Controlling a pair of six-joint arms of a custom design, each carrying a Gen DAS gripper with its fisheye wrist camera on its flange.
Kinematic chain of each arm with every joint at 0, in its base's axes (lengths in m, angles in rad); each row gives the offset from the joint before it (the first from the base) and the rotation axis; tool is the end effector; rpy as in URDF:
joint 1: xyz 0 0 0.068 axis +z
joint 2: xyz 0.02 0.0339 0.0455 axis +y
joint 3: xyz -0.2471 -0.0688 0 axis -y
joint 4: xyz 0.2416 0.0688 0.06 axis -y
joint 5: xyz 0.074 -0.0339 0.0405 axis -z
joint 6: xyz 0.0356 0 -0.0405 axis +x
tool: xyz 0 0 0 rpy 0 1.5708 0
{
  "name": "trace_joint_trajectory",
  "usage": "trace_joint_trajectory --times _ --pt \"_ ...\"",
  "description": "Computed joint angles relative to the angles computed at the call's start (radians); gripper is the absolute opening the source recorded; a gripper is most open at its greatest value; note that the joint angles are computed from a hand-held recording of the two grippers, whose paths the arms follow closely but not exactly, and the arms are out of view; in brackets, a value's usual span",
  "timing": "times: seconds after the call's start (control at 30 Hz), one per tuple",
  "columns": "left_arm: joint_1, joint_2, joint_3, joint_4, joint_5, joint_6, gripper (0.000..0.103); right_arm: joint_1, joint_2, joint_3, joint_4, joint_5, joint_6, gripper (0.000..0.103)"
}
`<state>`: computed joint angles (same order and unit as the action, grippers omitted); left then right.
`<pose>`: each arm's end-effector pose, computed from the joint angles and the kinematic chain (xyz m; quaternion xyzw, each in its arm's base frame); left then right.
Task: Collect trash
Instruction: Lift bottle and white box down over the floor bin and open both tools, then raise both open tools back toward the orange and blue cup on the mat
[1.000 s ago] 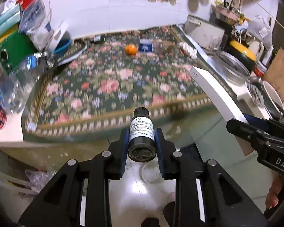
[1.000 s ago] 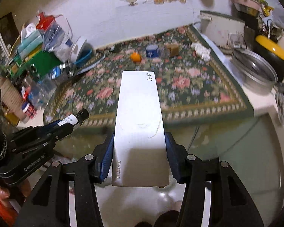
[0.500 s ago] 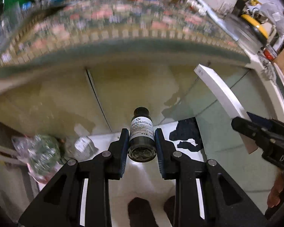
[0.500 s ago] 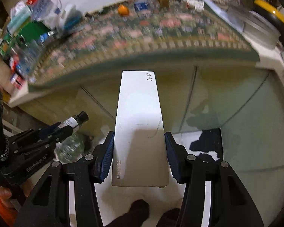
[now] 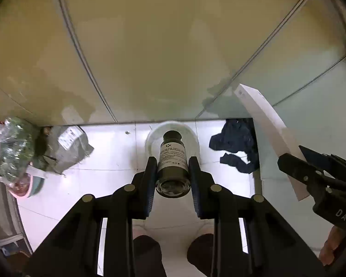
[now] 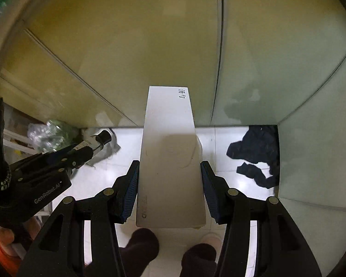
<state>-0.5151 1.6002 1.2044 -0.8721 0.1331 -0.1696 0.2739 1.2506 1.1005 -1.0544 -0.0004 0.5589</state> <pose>0.2639 -0.1548 0.2184 0.1794 0.9700 -0.1125 0.1197 0.2208 0.0620 0.2689 0.1396 0.9733 0.0738 0.1665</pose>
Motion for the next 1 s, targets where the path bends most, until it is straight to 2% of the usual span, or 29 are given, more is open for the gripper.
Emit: trace_joint_trajectory --times 0.13,0.23,0.33,0.37,0.47,0.7,0.87,1.0 --pt "-0.004 0.092 -0.044 0.117 0.005 0.035 0.027 -0.053 0.032 -0.137 0.156 -0.054 -0.045 0.048" --pt "-0.003 0.144 -0.035 0.165 0.024 0.058 0.027 -0.069 0.069 -0.171 0.232 -0.07 -0.07 0.048" --pt "-0.007 0.158 -0.026 0.203 0.028 0.06 0.029 -0.072 0.093 -0.157 0.273 -0.093 -0.091 0.049" --pt "-0.004 0.159 -0.019 0.206 0.022 0.062 0.035 -0.063 0.097 -0.143 0.274 -0.081 -0.084 0.049" --pt "0.005 0.167 -0.004 0.215 -0.008 0.065 0.041 -0.064 0.125 -0.099 0.261 -0.045 -0.091 0.057" --pt "0.043 0.134 0.088 0.079 -0.019 0.074 0.041 -0.059 0.16 0.019 0.137 -0.019 -0.111 0.057" --pt "0.064 0.07 0.205 -0.098 -0.016 0.082 0.041 -0.048 0.143 0.144 -0.014 -0.02 -0.095 0.057" --pt "0.076 0.031 0.353 -0.271 -0.007 0.079 0.041 -0.013 0.15 0.327 -0.179 0.006 -0.062 0.057"
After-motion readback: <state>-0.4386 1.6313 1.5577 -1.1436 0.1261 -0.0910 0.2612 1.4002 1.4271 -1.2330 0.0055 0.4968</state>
